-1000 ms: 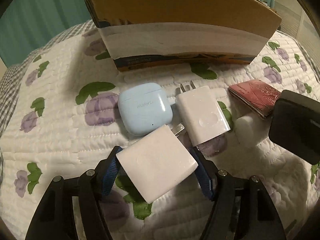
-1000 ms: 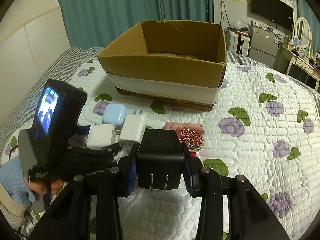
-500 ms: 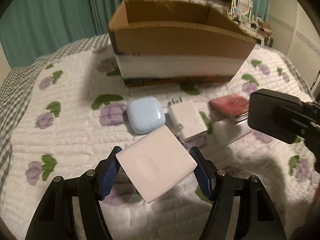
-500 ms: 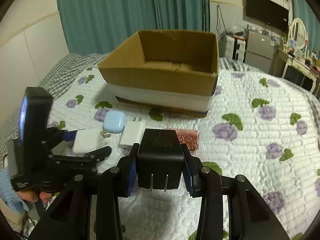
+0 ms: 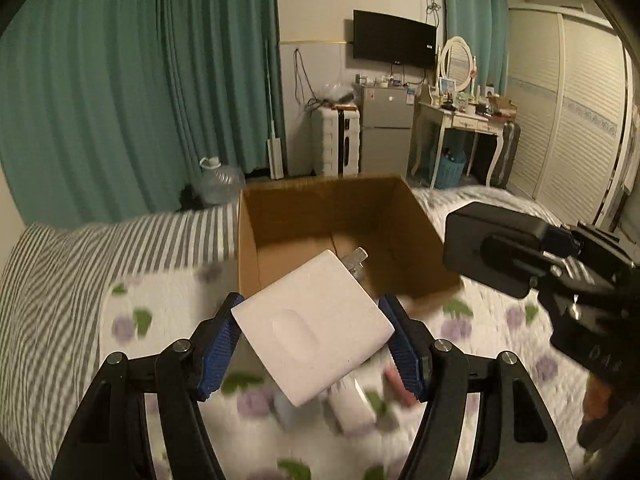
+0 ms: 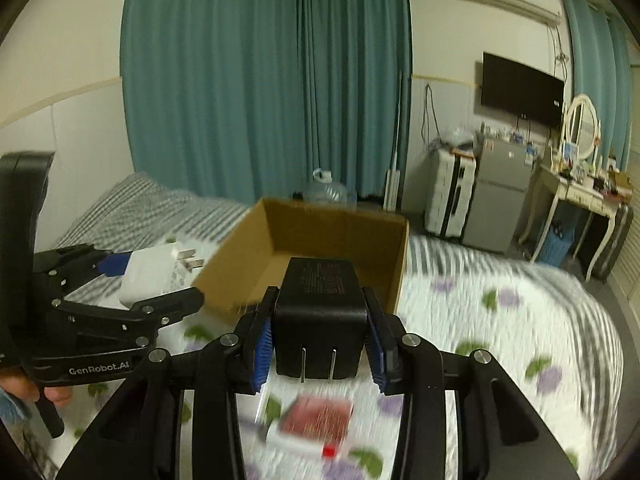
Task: Organize rigid objects
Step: 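Carry the adapter and white charger over the box with both tools, then open the left tool to drop the charger while the right drops the adapter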
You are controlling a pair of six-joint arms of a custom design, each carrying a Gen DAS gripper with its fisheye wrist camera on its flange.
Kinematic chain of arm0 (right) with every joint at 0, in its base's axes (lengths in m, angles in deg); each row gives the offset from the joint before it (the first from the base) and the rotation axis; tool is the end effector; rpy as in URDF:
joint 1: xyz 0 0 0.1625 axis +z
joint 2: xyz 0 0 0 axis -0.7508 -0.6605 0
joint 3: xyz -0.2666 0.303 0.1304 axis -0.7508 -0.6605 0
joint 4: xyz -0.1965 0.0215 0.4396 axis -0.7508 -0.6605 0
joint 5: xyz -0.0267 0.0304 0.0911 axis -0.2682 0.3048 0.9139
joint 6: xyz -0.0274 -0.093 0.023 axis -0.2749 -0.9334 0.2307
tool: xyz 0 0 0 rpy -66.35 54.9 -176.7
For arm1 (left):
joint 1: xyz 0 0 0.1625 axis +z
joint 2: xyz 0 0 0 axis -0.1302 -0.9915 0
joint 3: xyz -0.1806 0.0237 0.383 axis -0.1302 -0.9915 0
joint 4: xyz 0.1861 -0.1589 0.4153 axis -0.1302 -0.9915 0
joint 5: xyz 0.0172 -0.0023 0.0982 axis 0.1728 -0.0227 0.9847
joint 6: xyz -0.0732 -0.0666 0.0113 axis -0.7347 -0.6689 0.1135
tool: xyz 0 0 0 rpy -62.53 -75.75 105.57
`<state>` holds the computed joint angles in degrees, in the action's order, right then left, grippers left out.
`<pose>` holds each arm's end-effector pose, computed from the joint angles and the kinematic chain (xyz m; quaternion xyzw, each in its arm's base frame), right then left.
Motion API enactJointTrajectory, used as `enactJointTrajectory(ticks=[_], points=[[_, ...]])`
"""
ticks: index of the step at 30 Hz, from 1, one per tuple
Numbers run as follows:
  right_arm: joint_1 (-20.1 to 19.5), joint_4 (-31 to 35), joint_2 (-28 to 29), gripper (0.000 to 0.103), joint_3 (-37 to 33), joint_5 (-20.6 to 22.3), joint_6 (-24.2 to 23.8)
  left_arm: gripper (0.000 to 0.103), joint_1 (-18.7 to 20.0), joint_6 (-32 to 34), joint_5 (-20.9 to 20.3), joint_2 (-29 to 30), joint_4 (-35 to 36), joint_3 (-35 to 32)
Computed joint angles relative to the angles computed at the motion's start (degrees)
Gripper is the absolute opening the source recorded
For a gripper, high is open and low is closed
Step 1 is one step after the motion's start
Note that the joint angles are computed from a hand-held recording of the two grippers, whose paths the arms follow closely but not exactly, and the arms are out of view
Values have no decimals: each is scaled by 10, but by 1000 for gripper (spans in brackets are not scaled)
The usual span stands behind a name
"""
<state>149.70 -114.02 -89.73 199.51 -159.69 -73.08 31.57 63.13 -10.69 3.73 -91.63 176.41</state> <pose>0.1410 -0.3252 0.3470 0.1517 -0.7842 0.4829 0.3589 -0.3986 -0.3925 0.0607 0.4362 0.8320 -0.2711 0.2098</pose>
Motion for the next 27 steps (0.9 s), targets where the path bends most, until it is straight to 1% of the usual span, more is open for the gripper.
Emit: enactJointTrajectory(ticks=[3, 6, 9, 12, 14, 17, 20, 23, 27], points=[[-28, -15, 25, 39, -27, 28, -17, 70, 20, 38, 9, 53, -8, -52], [-62, -11, 42, 39, -46, 54, -15, 70, 41, 58, 5, 101, -13, -90], [-92, -9, 52, 39, -53, 77, -14, 70, 57, 74, 1, 134, -26, -109], [-117, -6, 59, 39, -54, 96, -10, 71, 71, 82, -21, 155, -47, -117], [-129, -2, 60, 39, -55, 103, -9, 71, 74, 78, -10, 166, -43, -123], [-133, -4, 69, 39, -60, 100, -11, 72, 71, 96, 5, 175, -105, -117], [-133, -9, 80, 39, -67, 99, -13, 72, 76, 85, 0, 167, -93, -123], [-138, -5, 93, 39, -78, 102, -16, 72, 75, 82, 3, 155, -99, -115], [-146, -20, 130, 39, -101, 103, -17, 72, 75, 78, 4, 146, -99, -110]])
